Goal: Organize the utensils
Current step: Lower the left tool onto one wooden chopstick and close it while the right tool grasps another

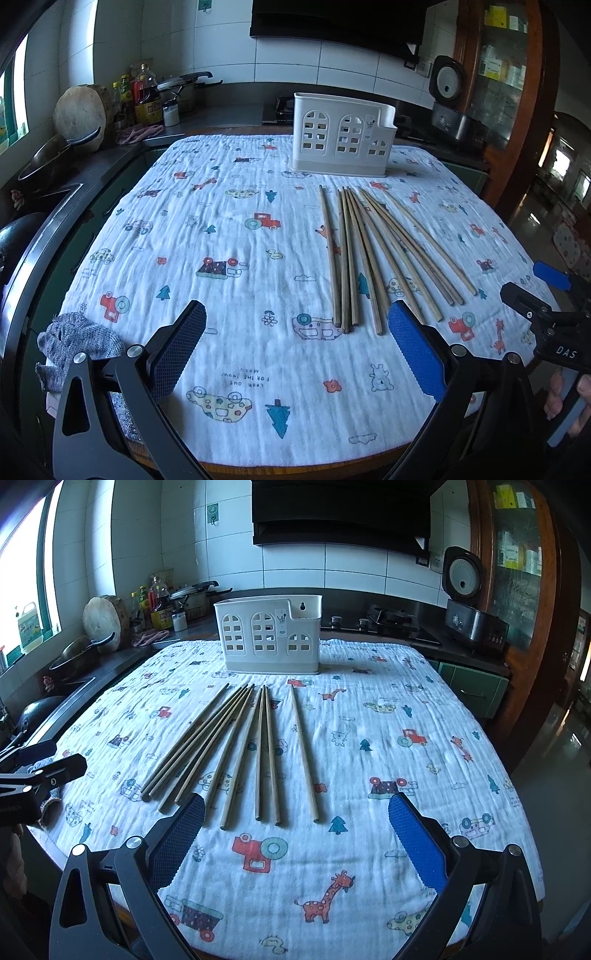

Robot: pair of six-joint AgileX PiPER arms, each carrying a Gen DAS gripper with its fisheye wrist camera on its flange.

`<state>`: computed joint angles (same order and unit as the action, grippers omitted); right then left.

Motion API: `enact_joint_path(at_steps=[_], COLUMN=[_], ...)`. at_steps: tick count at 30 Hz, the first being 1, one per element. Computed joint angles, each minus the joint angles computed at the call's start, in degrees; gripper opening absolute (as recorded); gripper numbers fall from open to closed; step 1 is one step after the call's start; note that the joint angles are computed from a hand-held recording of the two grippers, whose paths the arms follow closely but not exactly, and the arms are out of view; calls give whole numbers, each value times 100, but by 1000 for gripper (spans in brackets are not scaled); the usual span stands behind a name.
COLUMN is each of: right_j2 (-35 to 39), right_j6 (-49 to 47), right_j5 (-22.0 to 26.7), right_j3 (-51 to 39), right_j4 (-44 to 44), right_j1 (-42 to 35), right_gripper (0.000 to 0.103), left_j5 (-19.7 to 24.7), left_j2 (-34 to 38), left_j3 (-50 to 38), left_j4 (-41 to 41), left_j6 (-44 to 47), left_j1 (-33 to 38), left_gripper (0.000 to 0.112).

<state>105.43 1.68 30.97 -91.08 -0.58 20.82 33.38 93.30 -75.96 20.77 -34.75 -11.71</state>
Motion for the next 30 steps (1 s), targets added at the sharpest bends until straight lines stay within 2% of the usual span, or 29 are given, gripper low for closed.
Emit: enact_joint_path(at_steps=[3, 6, 8, 12, 14, 20, 23, 30], right_j2=[127, 204, 262, 431, 508, 785, 943, 1339], right_j6=[-92, -185, -251, -453, -507, -867, -928, -1048], right_j5=[64, 83, 102, 269, 341, 609, 780, 1178], right_j3=[-129, -178, -217, -408, -508, -916, -1178, -1733], right_j4=[44, 135, 236, 518, 620, 1109, 1134, 1304], right_j1=[-80, -150, -206, -303, -338, -491, -526, -570], right_gripper=[96, 96, 94, 83, 81, 65, 57, 38], left_j5=[28, 25, -10, 42, 70, 224, 295, 394], left_j2=[97, 182, 240, 388, 460, 735, 897, 1210], left_j3=[-67, -89, -101, -212, -300, -685, -922, -1307], left_j4=[-192, -223, -419, -644, -731, -1068, -1396, -1980], left_j6=[144, 161, 332, 551, 666, 1043, 1368, 1923], left_j1=[83, 129, 190, 257, 285, 393, 470, 524], left_gripper=[91, 90, 85, 76, 67, 48, 40, 31])
